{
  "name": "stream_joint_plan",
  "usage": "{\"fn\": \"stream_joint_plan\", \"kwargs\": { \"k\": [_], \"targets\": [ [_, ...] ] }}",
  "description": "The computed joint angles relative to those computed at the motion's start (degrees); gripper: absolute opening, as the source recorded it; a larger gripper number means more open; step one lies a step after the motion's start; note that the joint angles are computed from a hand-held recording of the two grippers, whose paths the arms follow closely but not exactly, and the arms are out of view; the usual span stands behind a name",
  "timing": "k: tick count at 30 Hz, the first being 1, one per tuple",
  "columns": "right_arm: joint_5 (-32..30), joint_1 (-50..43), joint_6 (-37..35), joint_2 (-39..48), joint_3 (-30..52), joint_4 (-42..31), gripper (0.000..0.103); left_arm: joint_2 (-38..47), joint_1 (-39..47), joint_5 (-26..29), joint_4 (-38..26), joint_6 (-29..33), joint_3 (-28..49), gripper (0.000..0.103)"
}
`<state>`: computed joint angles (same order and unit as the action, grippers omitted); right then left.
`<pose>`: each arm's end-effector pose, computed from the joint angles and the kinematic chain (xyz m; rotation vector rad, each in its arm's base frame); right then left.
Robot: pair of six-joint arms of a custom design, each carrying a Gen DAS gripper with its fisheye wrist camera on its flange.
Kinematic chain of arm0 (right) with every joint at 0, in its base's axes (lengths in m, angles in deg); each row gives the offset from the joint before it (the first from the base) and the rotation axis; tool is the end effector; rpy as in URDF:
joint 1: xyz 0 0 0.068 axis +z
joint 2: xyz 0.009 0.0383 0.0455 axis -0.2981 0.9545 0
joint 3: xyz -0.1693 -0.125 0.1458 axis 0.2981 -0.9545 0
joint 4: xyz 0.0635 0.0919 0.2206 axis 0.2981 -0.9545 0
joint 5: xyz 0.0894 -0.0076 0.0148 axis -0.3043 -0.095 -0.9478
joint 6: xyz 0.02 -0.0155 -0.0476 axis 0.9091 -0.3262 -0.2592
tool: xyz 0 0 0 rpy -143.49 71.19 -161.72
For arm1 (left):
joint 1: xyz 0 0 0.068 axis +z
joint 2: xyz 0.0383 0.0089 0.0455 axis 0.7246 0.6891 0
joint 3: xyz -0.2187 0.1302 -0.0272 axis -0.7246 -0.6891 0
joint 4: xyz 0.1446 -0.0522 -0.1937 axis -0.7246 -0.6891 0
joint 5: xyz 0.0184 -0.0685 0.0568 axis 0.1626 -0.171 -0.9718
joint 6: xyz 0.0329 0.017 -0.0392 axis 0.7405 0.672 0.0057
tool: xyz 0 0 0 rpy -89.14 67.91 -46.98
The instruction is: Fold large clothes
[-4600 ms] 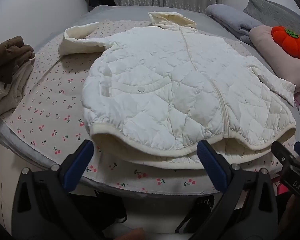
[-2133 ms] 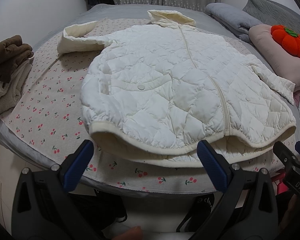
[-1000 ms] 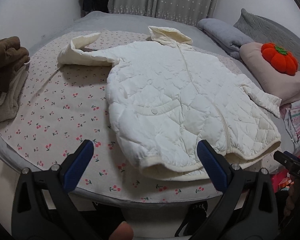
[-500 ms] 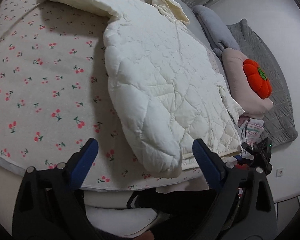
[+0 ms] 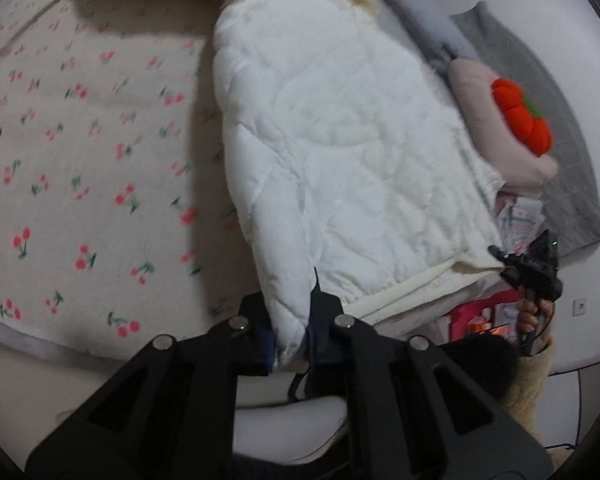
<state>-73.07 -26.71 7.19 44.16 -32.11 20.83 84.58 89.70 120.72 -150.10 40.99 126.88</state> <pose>0.2425 -0.0182 0.2252 0.2541 2.7030 0.9104 0.1543 0.1194 0.2003 -0.2875 2.7564 -0.6907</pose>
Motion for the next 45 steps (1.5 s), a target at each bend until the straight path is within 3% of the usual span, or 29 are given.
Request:
{"fn": "stream_joint_plan", "kwargs": {
  "k": [3,6,7,9,10,14,18,22,25,30,37,39,40,41,42,43,45],
  "targets": [
    [7.39,1.70,-2.43,4.20,-3.37,1.80,0.011,-4.15,-4.97,-5.84,4.21,-1.44,-3.65,0.013],
    [5.48,0.06,-4.93,4.14,-4.86,2.98,0.010,-9.49,-11.93,-12.96,4.58,-2.43,-4.43,0.019],
    [6.80,0.77,-5.72,3.72,-4.60,2.35,0.012,-10.19,-13.49,-14.27,4.08,-3.48,-3.95,0.024],
    [8.92,2.24,-7.50,2.83,-3.59,0.55,0.018,-12.38,-16.21,-17.40,2.46,-6.65,-1.76,0.043],
    [11.10,3.80,-8.40,1.60,-1.87,-1.24,0.027,-14.72,-17.52,-19.22,2.27,-8.30,-1.01,0.057],
    [13.89,2.10,-10.58,0.10,-0.05,-2.13,0.065,-20.61,-21.75,-19.68,0.39,-10.61,4.16,0.069],
    [15.08,-5.50,-13.03,1.36,3.92,-0.95,0.070,-19.20,-36.54,-23.03,2.92,-20.63,10.19,0.081],
    [14.51,-13.70,-13.15,6.47,9.02,3.02,0.072,-10.16,-47.07,-24.59,8.44,-25.81,14.86,0.081],
    [15.08,-18.65,-11.49,12.99,14.51,6.46,0.072,0.31,-53.80,-25.53,11.01,-28.90,23.03,0.081],
    [13.99,-24.03,-6.48,28.26,30.47,7.06,0.072,19.17,-60.98,-26.61,13.47,-32.60,40.71,0.081],
    [20.64,-23.74,-0.04,48.65,55.42,6.71,0.072,47.72,-66.96,-20.64,19.62,-35.77,71.31,0.079],
    [22.70,-23.40,2.39,54.28,62.65,5.74,0.069,57.16,-67.97,-18.22,17.36,-38.08,83.88,0.075],
    [23.41,-23.28,3.64,55.80,64.28,6.39,0.056,61.45,-68.28,-16.73,16.22,-39.21,89.74,0.071],
    [23.85,-23.10,4.16,56.34,64.37,8.22,0.035,65.32,-68.63,-15.27,15.77,-40.69,94.82,0.065],
    [25.36,-22.55,3.80,56.38,64.21,8.92,0.025,69.08,-68.85,-14.01,14.61,-41.92,100.20,0.061],
    [27.71,-21.88,2.87,55.42,63.09,9.69,0.004,71.60,-69.00,-12.44,14.43,-43.22,103.36,0.055],
    [33.26,-20.84,0.68,49.24,54.48,15.12,0.003,72.48,-69.01,-8.04,18.01,-45.35,101.27,0.049]
  ]
}}
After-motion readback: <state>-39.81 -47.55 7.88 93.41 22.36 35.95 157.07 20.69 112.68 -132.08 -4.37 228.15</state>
